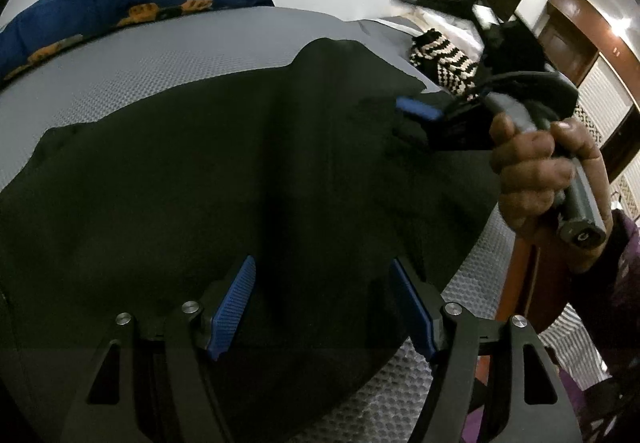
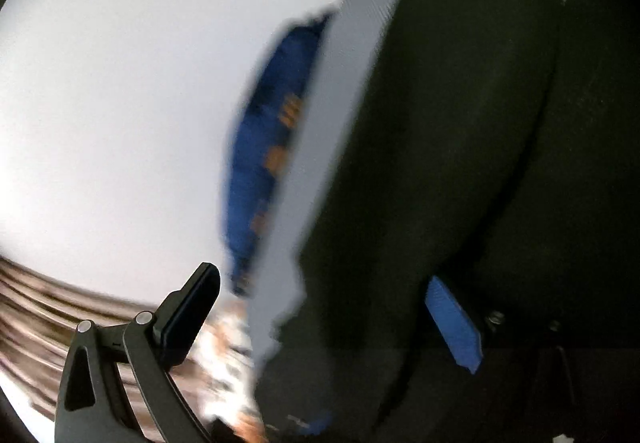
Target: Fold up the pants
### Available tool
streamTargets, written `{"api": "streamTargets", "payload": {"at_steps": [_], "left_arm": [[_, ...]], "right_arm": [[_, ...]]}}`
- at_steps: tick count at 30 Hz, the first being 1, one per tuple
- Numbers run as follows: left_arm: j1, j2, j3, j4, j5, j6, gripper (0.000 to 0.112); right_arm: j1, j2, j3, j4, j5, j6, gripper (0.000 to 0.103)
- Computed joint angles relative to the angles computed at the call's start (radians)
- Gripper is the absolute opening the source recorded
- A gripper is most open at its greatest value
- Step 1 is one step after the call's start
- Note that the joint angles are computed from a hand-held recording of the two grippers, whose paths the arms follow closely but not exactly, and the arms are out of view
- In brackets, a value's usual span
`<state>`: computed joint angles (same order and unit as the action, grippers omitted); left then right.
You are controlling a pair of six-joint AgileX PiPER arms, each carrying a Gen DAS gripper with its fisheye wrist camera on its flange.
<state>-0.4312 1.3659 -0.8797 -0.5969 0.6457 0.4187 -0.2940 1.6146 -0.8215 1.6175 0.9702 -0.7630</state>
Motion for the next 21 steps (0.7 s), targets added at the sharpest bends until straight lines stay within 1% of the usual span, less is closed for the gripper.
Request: {"api": "streamTargets", "payload": {"at_steps": [1, 2, 4, 8, 10, 11, 12, 13, 14, 16, 17, 18, 19, 21], "left_arm": [[-0.001, 0.000, 0.002, -0.001, -0.002, 0.003, 0.070], [0.000, 0.000, 0.003, -0.004, -0.003, 0.007, 0.070], [0.005, 0.001, 0.004, -0.015, -0.002, 0.016, 0.070], [0.024, 0.004, 0.006, -0.054, 0.005, 0.048, 0.070], [0.025, 0.007, 0.005, -0.058, 0.005, 0.051, 0.070], [0.024, 0.009, 0.003, -0.055, 0.004, 0.049, 0.070], [0.022, 0.009, 0.002, -0.051, 0.003, 0.048, 0.070], [0.019, 0.009, 0.002, -0.047, 0.002, 0.047, 0.070], [0.019, 0.009, 0.004, -0.049, -0.001, 0.052, 0.070], [0.020, 0.007, 0.009, -0.054, -0.005, 0.062, 0.070], [0.020, 0.004, 0.012, -0.056, -0.006, 0.064, 0.070], [0.020, 0.004, 0.014, -0.058, -0.010, 0.065, 0.070], [0.018, 0.001, 0.019, -0.060, -0.017, 0.067, 0.070], [0.010, -0.004, 0.026, -0.054, -0.029, 0.066, 0.070]], "right_arm": [[-0.025, -0.012, 0.029, 0.046, 0.015, -0.049, 0.101], [-0.039, -0.017, 0.039, 0.052, 0.019, -0.068, 0.101], [-0.052, 0.000, 0.013, -0.005, 0.028, -0.035, 0.101], [-0.056, 0.034, 0.003, -0.011, 0.026, -0.035, 0.101], [-0.047, 0.003, 0.011, -0.020, -0.010, -0.028, 0.101], [-0.035, -0.001, -0.007, -0.042, -0.052, -0.008, 0.101], [-0.031, 0.000, -0.019, -0.052, -0.074, 0.001, 0.101], [-0.032, 0.009, -0.033, -0.049, -0.081, -0.003, 0.100], [-0.036, 0.021, -0.050, -0.046, -0.094, -0.010, 0.097], [-0.074, 0.047, -0.071, -0.055, -0.091, -0.027, 0.071], [-0.088, 0.073, -0.099, -0.080, -0.074, -0.011, 0.043], [-0.092, 0.096, -0.133, -0.123, -0.066, 0.026, 0.019], [-0.101, 0.118, -0.159, -0.171, -0.053, 0.063, 0.016], [-0.116, 0.119, -0.160, -0.194, -0.047, 0.073, 0.011]]}}
